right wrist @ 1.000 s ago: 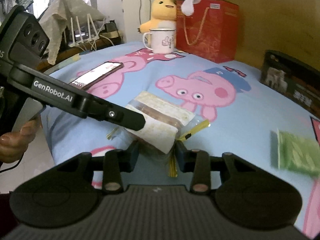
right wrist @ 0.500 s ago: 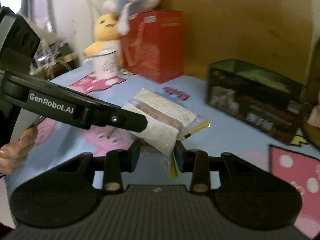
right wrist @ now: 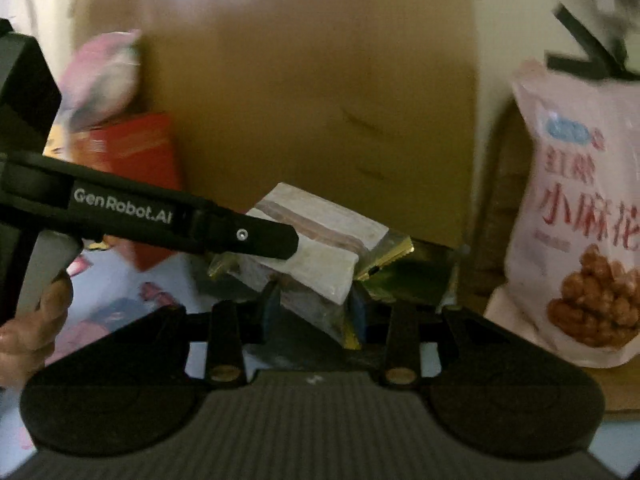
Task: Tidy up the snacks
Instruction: 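Carry the bag of brown food into the black box and open both grippers, then move both open grippers over the green leaf-patterned packet on the sheet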
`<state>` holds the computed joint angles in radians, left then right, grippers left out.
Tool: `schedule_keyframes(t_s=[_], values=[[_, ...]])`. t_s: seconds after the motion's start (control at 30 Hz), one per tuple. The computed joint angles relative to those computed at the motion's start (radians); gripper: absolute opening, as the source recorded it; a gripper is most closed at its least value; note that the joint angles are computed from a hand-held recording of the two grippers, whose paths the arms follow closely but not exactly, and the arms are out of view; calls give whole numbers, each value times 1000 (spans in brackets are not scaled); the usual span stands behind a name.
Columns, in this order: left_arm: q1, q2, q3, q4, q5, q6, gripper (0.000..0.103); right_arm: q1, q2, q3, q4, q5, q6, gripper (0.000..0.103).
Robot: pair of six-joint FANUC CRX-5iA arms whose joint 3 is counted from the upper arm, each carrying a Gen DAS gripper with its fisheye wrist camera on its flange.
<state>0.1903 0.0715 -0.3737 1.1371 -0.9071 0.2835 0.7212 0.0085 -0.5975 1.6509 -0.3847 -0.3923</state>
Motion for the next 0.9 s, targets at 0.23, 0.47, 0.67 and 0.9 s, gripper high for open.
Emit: schedule_keyframes(t_s=[0.23, 0.47, 0.67, 0.9], values=[[-50, 21, 5, -61, 102, 67, 41, -48, -7, -36, 164, -57, -199, 49], [44, -143, -141, 2, 35, -48, 41, -5, -178, -172, 120, -5, -302, 48], [261, -220, -253, -141, -279, 12, 41, 232, -273, -288, -210, -76, -228, 48], [375, -292, -374, -201, -398, 16, 39, 256, -292, -339, -56, -17, -512, 34]])
